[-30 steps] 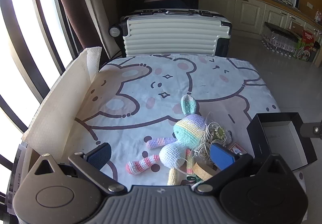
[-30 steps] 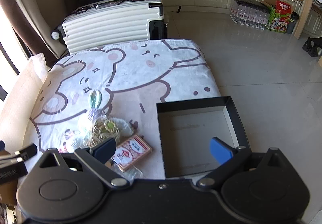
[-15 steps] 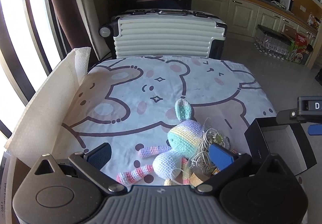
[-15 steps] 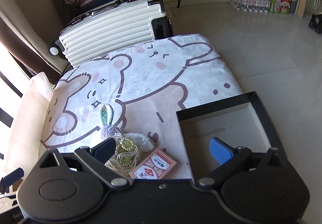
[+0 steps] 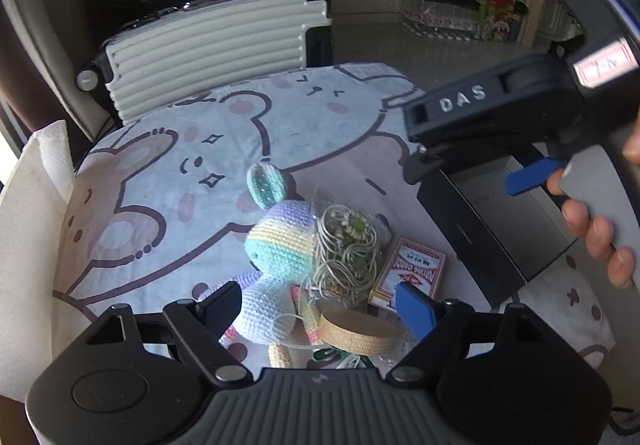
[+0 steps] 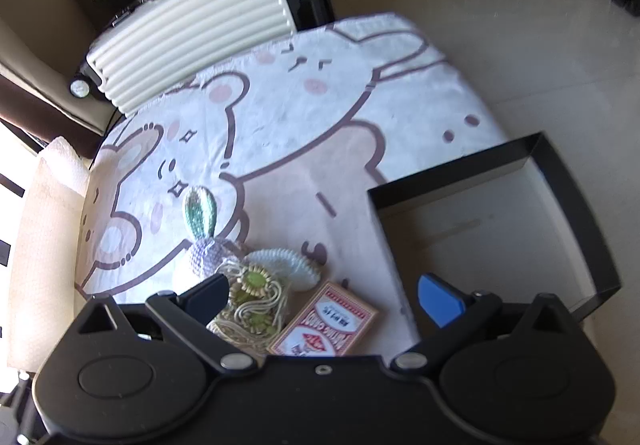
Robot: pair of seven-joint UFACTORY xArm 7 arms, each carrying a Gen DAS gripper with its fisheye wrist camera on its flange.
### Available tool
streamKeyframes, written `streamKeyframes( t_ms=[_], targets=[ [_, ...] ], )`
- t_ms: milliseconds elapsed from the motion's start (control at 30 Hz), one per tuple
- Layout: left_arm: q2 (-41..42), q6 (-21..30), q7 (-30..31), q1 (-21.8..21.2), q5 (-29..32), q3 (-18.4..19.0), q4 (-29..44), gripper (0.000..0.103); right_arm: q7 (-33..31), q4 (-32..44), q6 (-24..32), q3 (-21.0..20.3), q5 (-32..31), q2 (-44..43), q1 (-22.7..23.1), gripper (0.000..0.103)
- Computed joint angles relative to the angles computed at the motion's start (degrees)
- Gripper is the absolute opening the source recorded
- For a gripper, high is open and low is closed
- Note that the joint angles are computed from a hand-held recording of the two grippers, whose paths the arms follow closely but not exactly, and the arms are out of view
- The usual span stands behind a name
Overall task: Organize objects
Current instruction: 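Reach the right gripper down toward the red playing cards box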
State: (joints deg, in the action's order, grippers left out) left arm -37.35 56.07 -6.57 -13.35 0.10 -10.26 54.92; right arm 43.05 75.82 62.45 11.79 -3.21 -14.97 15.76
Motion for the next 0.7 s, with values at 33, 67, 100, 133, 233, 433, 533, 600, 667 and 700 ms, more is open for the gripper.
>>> streamKeyframes(
  t_ms=[33,67,100,133,233,433,533,600,667,700],
  targets=[
    [0.17,0.05,1.16,-0.74,-0.37,0.34,-0.33,0.082,0.26,0.43,0.52,-0.18,0.91,0.76,0.06,0.102],
    [0.39,0.15,2.26,-1.29,-0.65,0.6,-0.55,0.081,0.58,0.83,1.02,-0.3,1.63,1.39,0.14,0.101],
    [0.5,0.3,3.26,-1.75,-0.88,0.78,-0.83,0.081,1.05,1.23,1.62,-0.44,2.46,2.08,0.23,0.1],
    [0.6,0.47,4.23,-2.14,-1.15,0.99,-1.09,0.08,1.52,1.58,2.24,-0.51,2.97,2.68,0.32,0.099],
    [0.97,1.35,6.19,-2.91,-2.49,1.64,-1.64,0.077,2.87,2.52,3.97,-0.66,3.59,4.35,0.57,0.086],
    [2.51,3.21,9.36,-3.74,-5.64,2.87,-2.26,0.07,3.27,3.62,6.24,-1.51,5.76,6.93,1.06,0.074],
    [3.51,3.18,10.71,-3.9,-6.05,2.63,-2.37,0.069,2.74,3.82,5.63,-1.74,5.68,7.4,1.19,0.074],
    [4.36,3.21,11.17,-3.9,-6.21,2.42,-2.24,0.069,2.08,4.09,5.58,-1.97,6.25,7.85,1.24,0.074],
    [5.48,3.2,11.33,-3.69,-5.85,2.03,-2.0,0.069,1.52,4.27,5.72,-2.08,6.59,8.29,1.29,0.074],
    [5.98,3.2,11.19,-3.57,-5.68,1.84,-1.84,0.069,1.2,4.49,6.03,-2.15,6.85,8.62,1.32,0.074]
  ],
)
